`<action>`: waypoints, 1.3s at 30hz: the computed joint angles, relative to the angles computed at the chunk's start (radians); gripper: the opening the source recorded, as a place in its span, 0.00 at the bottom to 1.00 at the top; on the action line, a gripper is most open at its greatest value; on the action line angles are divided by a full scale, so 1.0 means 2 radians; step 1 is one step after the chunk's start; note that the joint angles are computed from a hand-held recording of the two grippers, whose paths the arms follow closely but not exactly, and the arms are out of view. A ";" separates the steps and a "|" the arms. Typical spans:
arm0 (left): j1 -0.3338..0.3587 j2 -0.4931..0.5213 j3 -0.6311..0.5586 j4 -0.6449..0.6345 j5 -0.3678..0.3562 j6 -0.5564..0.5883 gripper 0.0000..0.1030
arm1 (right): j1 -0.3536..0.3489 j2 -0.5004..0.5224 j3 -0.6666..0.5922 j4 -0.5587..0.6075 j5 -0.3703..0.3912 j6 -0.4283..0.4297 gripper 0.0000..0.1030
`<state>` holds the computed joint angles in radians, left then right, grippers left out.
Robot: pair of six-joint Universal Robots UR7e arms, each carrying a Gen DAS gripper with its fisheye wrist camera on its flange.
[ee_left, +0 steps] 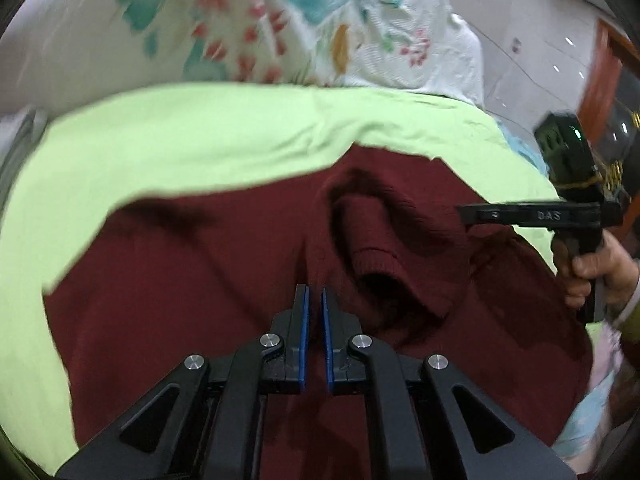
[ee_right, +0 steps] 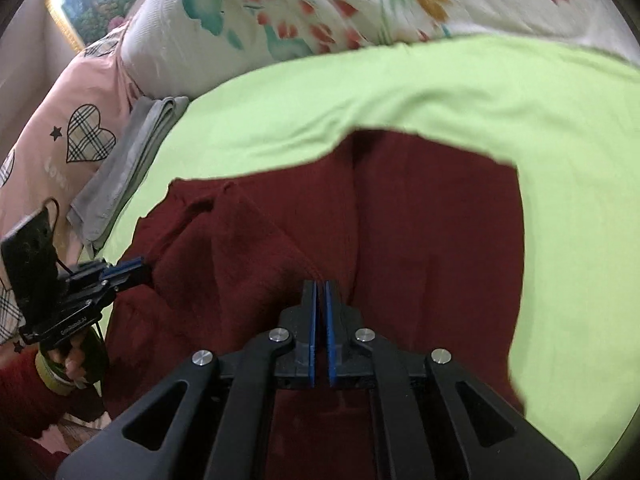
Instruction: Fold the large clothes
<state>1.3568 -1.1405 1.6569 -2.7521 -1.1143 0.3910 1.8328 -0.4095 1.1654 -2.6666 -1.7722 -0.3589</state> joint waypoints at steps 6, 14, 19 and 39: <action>0.013 -0.048 0.028 0.023 -0.030 -0.085 0.22 | 0.008 -0.030 0.060 -0.079 0.029 0.005 0.33; 0.036 -0.044 -0.005 0.092 -0.125 -0.188 0.39 | 0.046 0.055 -0.067 -0.007 0.021 -0.080 0.55; 0.054 -0.029 -0.029 0.123 -0.163 -0.236 0.56 | 0.047 0.122 -0.184 0.085 -0.009 -0.107 0.54; 0.087 -0.021 -0.040 0.114 -0.263 -0.286 0.59 | 0.001 -0.065 0.154 -0.043 0.094 -0.125 0.37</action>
<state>1.5315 -1.1830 1.5779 -2.5243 -1.6406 -0.1810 1.8356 -0.5391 1.4727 -2.7528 -1.5851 -0.6090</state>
